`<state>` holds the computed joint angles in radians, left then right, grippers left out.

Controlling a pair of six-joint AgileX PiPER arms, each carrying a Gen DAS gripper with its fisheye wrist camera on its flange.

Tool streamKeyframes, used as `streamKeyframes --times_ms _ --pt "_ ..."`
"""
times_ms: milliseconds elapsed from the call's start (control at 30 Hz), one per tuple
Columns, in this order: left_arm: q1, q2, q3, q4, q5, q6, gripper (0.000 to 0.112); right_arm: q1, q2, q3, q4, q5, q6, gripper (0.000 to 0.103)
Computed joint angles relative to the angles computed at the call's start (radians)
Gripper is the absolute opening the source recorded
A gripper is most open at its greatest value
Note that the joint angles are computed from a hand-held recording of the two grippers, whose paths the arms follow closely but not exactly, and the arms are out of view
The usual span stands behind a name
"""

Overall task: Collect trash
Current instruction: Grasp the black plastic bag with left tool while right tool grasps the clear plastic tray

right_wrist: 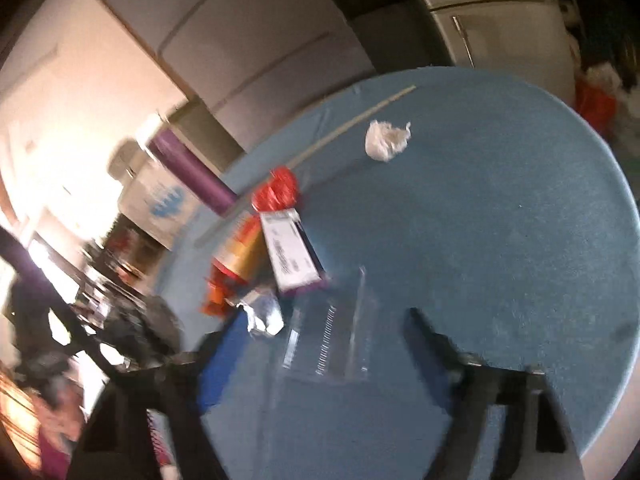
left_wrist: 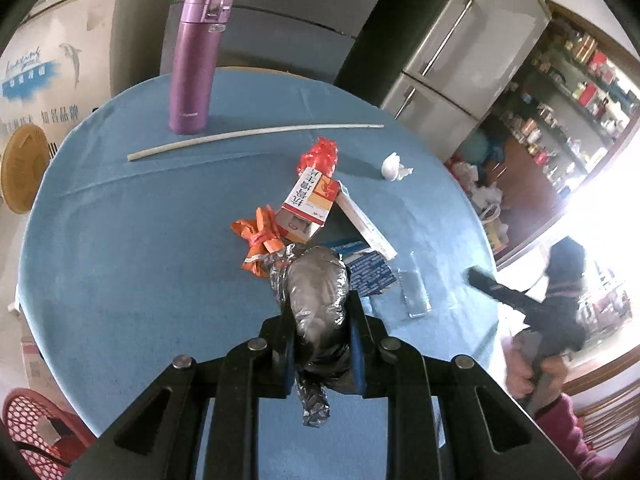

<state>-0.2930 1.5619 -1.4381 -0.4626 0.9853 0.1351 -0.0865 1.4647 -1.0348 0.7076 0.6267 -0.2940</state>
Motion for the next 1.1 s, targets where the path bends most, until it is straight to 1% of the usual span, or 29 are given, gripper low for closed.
streamKeyframes --times_ms 33,100,167,200,267,300,333,367,400,467,533,633,667,700,767,800,833,867,900,933,967,1033,1067,1100 --pt "0.009 -0.004 0.004 -0.012 0.004 0.009 0.023 0.020 0.022 -0.019 -0.052 0.008 0.041 0.059" --pt "0.029 0.003 0.005 -0.042 0.023 0.032 0.024 0.077 0.066 -0.046 -0.170 -0.009 0.162 0.059" --pt "0.037 0.008 0.007 -0.047 0.035 0.028 0.025 0.127 0.107 -0.069 -0.318 -0.021 0.310 0.059" --pt "0.043 0.014 0.008 -0.042 0.041 0.021 0.026 0.146 0.130 -0.081 -0.350 -0.017 0.346 0.059" --pt "0.056 0.022 0.017 -0.039 0.046 0.011 0.040 0.159 0.153 -0.090 -0.347 -0.013 0.354 0.059" --pt "0.072 0.021 0.028 -0.052 0.048 0.017 0.043 0.168 0.141 -0.074 -0.383 -0.041 0.380 0.059" --pt "0.085 0.016 0.040 -0.058 0.045 0.018 0.048 0.183 0.147 -0.081 -0.439 -0.044 0.426 0.049" --pt "0.100 0.012 0.051 -0.057 0.041 0.013 0.052 0.190 0.154 -0.093 -0.484 -0.033 0.463 0.037" --pt "0.114 0.010 0.057 -0.058 0.041 0.014 0.054 0.187 0.154 -0.093 -0.490 -0.033 0.466 0.036" --pt "0.146 0.005 0.071 -0.065 0.044 0.019 0.059 0.171 0.152 -0.085 -0.470 -0.033 0.454 0.024" --pt "0.171 -0.007 0.091 -0.061 0.040 0.019 0.060 0.154 0.139 -0.059 -0.451 -0.045 0.440 0.018" --pt "0.178 0.000 0.097 -0.057 0.038 0.008 0.066 0.098 0.107 -0.018 -0.324 -0.039 0.338 0.017" --pt "0.174 0.010 0.093 -0.056 0.041 0.001 0.067 0.077 0.098 -0.006 -0.266 -0.028 0.290 0.018" --pt "0.167 0.022 0.086 -0.055 0.043 -0.009 0.068 0.043 0.084 0.013 -0.173 -0.012 0.216 0.020" --pt "0.148 0.052 0.067 -0.055 0.050 -0.038 0.073 -0.012 0.050 0.057 0.001 0.006 0.064 0.021" --pt "0.142 0.065 0.061 -0.058 0.053 -0.047 0.073 -0.030 0.034 0.075 0.059 0.008 0.013 0.022" --pt "0.127 0.083 0.050 -0.054 0.052 -0.065 0.073 -0.036 0.018 0.087 0.076 0.007 -0.001 0.027" --pt "0.109 0.103 0.036 -0.043 0.052 -0.089 0.073 -0.037 0.003 0.095 0.075 0.005 -0.003 0.035" --pt "0.087 0.127 0.019 -0.030 0.052 -0.116 0.073 -0.032 -0.015 0.103 0.062 -0.001 0.000 0.041" --pt "0.070 0.145 0.005 -0.022 0.051 -0.132 0.074 -0.027 -0.026 0.107 0.052 -0.004 0.003 0.068" --pt "0.050 0.167 -0.011 -0.007 0.051 -0.153 0.074 -0.023 -0.051 0.127 0.071 -0.024 -0.018 0.084" --pt "0.019 0.200 -0.029 0.026 0.037 -0.197 0.074 -0.010 -0.101 0.163 0.111 -0.063 -0.061 0.084" --pt "0.012 0.209 -0.032 0.035 0.029 -0.211 0.074 0.009 -0.101 0.147 0.078 -0.066 -0.041 0.084" --pt "0.000 0.221 -0.035 0.057 0.020 -0.238 0.073 0.039 -0.093 0.127 0.005 -0.073 0.015 0.084"
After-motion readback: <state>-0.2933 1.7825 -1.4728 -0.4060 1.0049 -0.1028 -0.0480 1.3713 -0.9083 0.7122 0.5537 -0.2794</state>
